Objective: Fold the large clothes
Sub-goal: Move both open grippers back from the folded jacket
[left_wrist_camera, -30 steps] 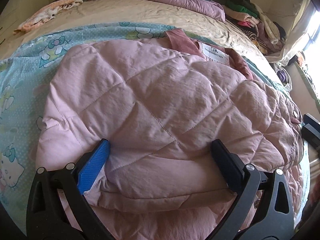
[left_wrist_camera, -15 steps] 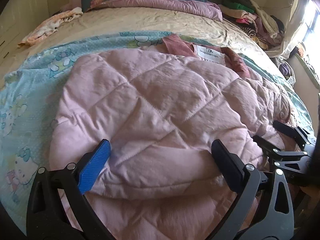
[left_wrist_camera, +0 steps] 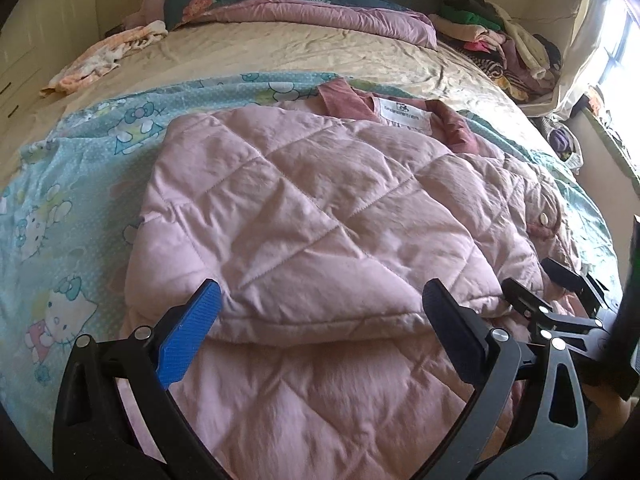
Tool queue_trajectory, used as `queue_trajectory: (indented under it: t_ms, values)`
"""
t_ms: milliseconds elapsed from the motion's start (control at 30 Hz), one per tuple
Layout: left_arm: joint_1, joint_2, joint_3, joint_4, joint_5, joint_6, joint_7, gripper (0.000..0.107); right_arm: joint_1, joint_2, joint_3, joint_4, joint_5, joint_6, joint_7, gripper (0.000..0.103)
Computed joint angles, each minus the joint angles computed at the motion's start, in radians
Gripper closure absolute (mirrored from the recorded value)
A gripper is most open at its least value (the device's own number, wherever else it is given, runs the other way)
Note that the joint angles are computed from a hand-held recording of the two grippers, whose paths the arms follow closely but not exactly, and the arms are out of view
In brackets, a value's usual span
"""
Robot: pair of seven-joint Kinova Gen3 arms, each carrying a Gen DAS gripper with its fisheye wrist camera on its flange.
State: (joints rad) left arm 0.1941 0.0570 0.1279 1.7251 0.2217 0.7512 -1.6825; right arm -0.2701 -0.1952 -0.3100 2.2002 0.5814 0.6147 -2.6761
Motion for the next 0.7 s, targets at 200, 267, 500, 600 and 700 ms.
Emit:
queue_trajectory:
  t_ms: [200,267,500,600,700]
  values:
    - [-0.001,-0.031,-0.003,0.009,0.016,0.014,-0.009,0.013,0.029,-0.132,-0.005,0.025,-0.113,-0.014,0.040,0.012]
    - [-0.002,-0.045,-0.005,0.012,0.022,0.019,-0.010,0.013,0.041,-0.167,-0.013,0.017,-0.148,0.004,0.066,0.012]
    - [-0.008,-0.092,-0.016,0.022,0.046,0.041,-0.021,0.013,0.106,-0.250,-0.102,-0.041,-0.205,0.115,0.132,0.011]
    - [-0.010,-0.122,-0.022,0.031,0.053,0.049,-0.029,0.013,0.121,-0.281,-0.122,-0.055,-0.229,0.140,0.149,0.005]
    - [-0.012,-0.152,-0.031,0.038,0.064,0.060,-0.038,0.013,0.129,-0.314,-0.133,-0.067,-0.260,0.159,0.169,0.005]
